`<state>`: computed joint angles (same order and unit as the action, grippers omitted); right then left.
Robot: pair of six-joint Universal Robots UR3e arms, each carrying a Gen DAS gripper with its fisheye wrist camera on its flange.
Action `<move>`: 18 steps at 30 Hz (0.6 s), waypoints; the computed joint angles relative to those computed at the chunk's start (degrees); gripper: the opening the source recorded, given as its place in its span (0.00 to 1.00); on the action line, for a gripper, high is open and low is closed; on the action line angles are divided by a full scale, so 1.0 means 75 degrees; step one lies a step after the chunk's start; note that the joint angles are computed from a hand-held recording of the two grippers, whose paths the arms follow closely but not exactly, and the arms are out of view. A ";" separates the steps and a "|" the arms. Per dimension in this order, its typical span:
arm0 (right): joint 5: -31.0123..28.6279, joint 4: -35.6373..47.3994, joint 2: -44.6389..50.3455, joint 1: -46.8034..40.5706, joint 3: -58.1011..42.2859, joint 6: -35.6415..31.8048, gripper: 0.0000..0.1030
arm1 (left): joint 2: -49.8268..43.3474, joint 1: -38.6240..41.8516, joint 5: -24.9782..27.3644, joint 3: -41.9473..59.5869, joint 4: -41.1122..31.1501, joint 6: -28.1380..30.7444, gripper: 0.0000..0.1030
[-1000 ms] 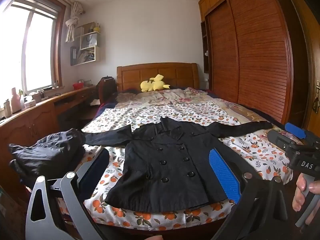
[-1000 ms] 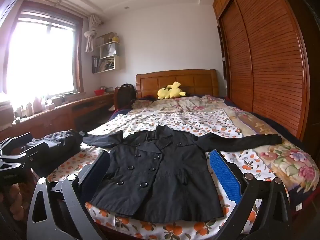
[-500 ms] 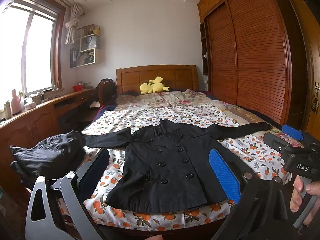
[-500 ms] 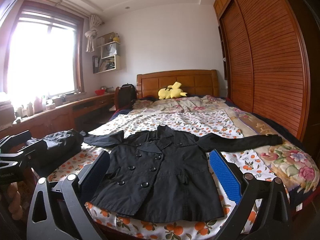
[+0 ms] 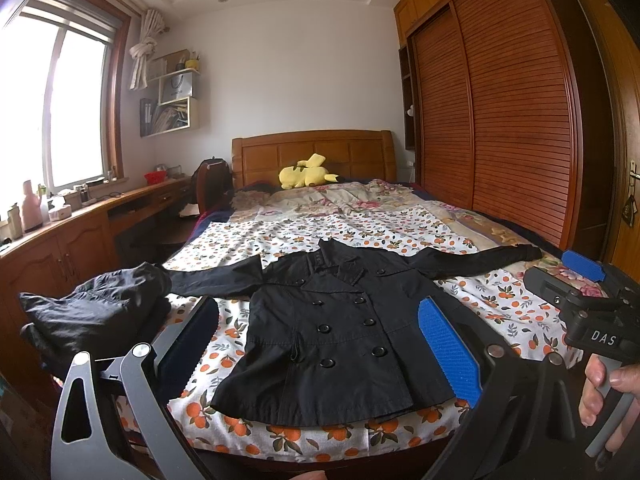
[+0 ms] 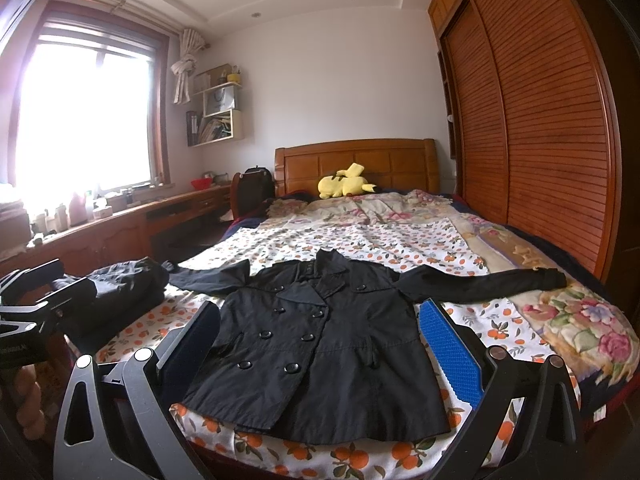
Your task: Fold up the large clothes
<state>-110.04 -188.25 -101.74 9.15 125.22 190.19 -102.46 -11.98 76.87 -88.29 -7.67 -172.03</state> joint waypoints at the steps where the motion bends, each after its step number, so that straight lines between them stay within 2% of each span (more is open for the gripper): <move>1: 0.0007 -0.0004 0.0004 -0.0002 -0.0001 -0.0005 0.94 | 0.0008 -0.0009 0.0010 0.0012 -0.0020 -0.0003 0.98; 18: 0.0018 -0.0053 0.0039 -0.0023 0.0016 -0.0007 0.94 | -0.0202 -0.0030 0.0057 0.0205 -0.0127 -0.0015 0.98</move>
